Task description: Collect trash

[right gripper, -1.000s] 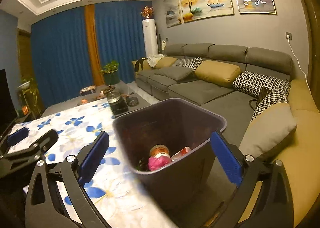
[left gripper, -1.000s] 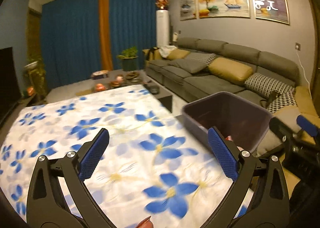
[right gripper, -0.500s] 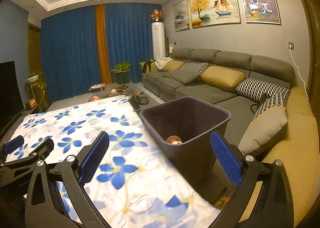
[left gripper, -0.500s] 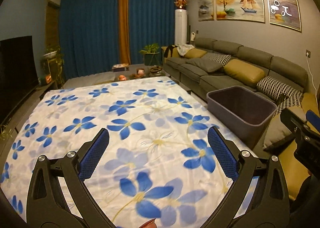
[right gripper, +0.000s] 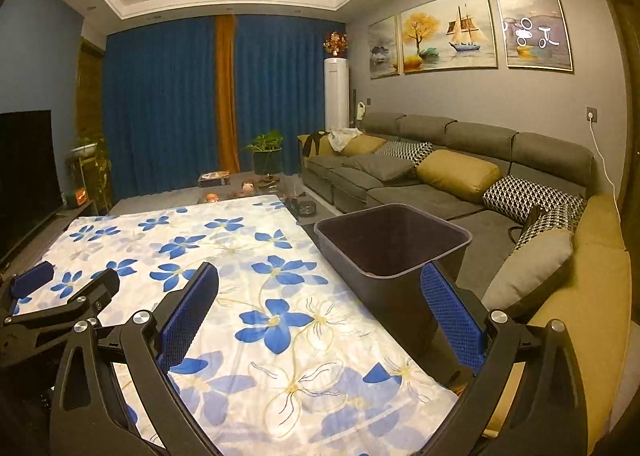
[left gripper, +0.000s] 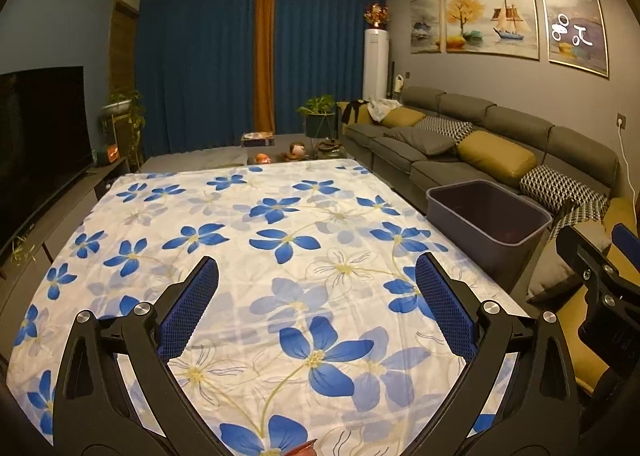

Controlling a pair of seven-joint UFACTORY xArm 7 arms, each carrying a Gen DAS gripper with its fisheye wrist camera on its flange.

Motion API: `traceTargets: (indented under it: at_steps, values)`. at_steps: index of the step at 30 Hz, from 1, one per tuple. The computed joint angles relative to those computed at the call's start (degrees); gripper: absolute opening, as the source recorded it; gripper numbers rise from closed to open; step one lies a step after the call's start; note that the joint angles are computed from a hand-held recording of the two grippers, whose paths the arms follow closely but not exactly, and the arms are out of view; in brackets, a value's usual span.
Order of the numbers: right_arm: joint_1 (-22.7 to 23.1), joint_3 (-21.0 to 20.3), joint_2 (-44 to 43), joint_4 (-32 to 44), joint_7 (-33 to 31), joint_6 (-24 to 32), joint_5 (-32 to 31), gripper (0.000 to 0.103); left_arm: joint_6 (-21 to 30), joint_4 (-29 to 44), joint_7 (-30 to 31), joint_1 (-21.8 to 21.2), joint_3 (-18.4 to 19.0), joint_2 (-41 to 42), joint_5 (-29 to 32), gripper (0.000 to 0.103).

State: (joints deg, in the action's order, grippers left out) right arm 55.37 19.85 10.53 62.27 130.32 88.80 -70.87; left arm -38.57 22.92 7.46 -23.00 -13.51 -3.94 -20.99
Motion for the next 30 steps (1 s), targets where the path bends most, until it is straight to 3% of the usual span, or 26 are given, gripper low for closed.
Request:
traceTargets:
  at_steps: [16, 30]
  values:
    - [0.8, -0.1, 0.6, 0.9, 0.1, 0.7, -0.4, 0.097, 1.1, -2.0, -3.8, 1.3, 0.3, -2.7, 3.7, 0.097]
    - [0.9, -0.1, 0.7, 0.9, 0.2, 0.6, -0.4, 0.097, 1.3, -2.4, -3.8, 1.7, -0.5, -3.3, 3.2, 0.097]
